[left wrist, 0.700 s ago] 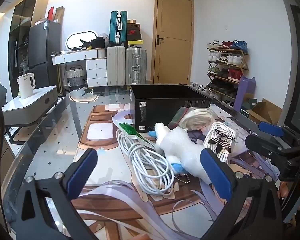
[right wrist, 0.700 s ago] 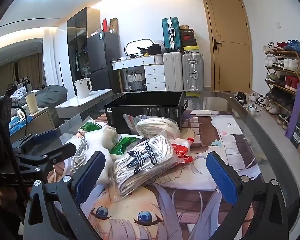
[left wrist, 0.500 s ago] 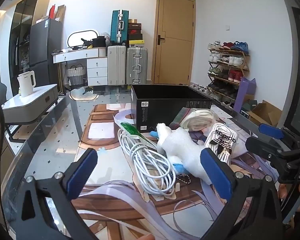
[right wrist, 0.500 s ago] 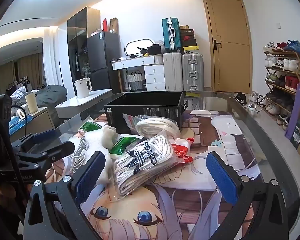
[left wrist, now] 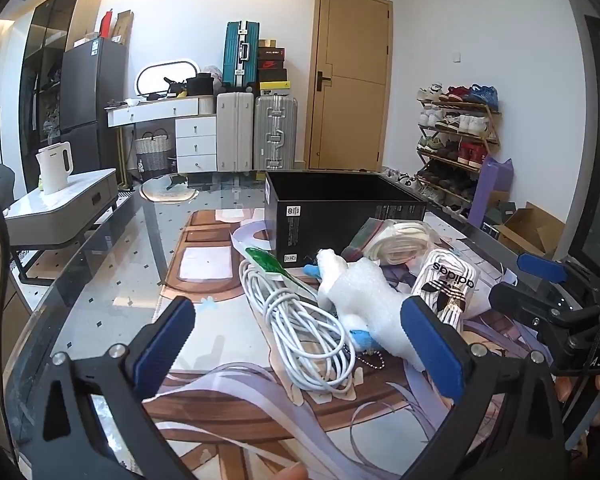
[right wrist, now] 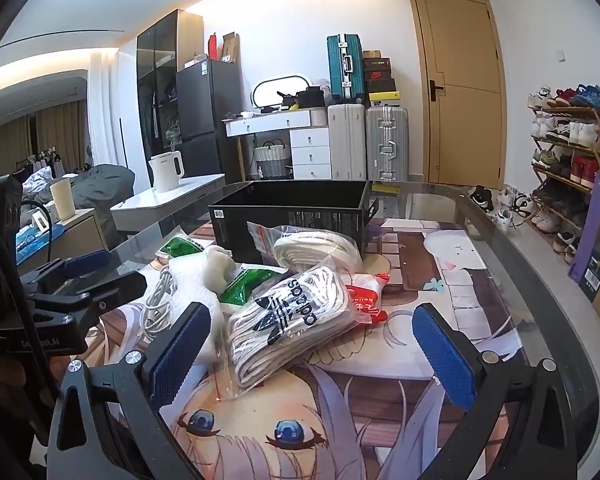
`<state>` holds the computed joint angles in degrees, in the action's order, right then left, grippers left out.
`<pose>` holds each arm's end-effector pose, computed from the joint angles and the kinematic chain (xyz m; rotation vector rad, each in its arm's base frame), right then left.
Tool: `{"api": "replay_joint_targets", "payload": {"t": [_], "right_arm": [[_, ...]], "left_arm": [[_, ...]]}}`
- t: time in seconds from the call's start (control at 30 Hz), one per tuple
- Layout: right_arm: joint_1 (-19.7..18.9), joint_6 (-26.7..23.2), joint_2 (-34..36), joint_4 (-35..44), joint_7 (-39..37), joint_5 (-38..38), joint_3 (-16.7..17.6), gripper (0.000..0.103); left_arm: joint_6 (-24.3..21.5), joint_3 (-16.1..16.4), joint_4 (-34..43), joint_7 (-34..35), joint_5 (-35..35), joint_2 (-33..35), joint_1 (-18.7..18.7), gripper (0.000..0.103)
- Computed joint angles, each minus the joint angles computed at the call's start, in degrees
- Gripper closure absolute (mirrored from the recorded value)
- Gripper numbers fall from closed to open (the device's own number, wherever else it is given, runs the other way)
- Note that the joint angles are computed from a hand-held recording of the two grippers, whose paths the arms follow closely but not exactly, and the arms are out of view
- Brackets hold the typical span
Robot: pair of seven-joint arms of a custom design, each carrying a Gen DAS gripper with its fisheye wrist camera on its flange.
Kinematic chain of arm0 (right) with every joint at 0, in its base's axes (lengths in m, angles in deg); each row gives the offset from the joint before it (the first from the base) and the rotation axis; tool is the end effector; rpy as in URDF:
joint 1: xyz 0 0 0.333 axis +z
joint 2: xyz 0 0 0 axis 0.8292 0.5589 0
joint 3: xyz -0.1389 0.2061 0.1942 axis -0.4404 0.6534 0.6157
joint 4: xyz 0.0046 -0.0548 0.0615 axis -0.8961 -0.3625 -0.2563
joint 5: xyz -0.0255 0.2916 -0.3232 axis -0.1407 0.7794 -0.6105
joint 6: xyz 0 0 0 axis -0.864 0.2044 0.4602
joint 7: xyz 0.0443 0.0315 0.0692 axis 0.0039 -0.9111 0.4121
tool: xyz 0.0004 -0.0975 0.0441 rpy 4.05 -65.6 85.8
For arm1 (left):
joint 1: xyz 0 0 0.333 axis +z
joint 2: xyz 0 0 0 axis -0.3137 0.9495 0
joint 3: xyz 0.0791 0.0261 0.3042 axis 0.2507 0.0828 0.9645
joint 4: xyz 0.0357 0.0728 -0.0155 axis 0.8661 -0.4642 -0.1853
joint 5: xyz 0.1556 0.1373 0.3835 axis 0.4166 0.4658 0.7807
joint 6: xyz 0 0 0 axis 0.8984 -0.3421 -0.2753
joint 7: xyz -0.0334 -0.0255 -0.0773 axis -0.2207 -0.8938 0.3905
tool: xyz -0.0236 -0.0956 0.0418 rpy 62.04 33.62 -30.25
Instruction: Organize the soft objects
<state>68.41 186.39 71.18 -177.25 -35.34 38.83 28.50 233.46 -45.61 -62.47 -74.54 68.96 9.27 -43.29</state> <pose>0.6815 0.1876 0.4177 -1.7830 1.0540 -0.5685 0.6668 -0.3617 0.4449 -1.6306 1.4645 -0.9941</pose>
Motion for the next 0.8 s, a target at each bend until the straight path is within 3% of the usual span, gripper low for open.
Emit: {"api": "replay_joint_targets", "payload": {"t": [0.33,0.8], "right_arm": [[0.94,0.66,-0.37,-0.34,-2.05,2.11,-0.72,0.000],[0.34,1.39,0.05,-0.10,0.51,-0.40,-0.15,0.000]], "left_arm": [[-0.31,-0.02,-0.56,-1.92,2.38,-0.75,-0.01,0.000],[-1.45,-0.96,-1.53,-3.10,4.01,-1.70,0.59,0.000]]}}
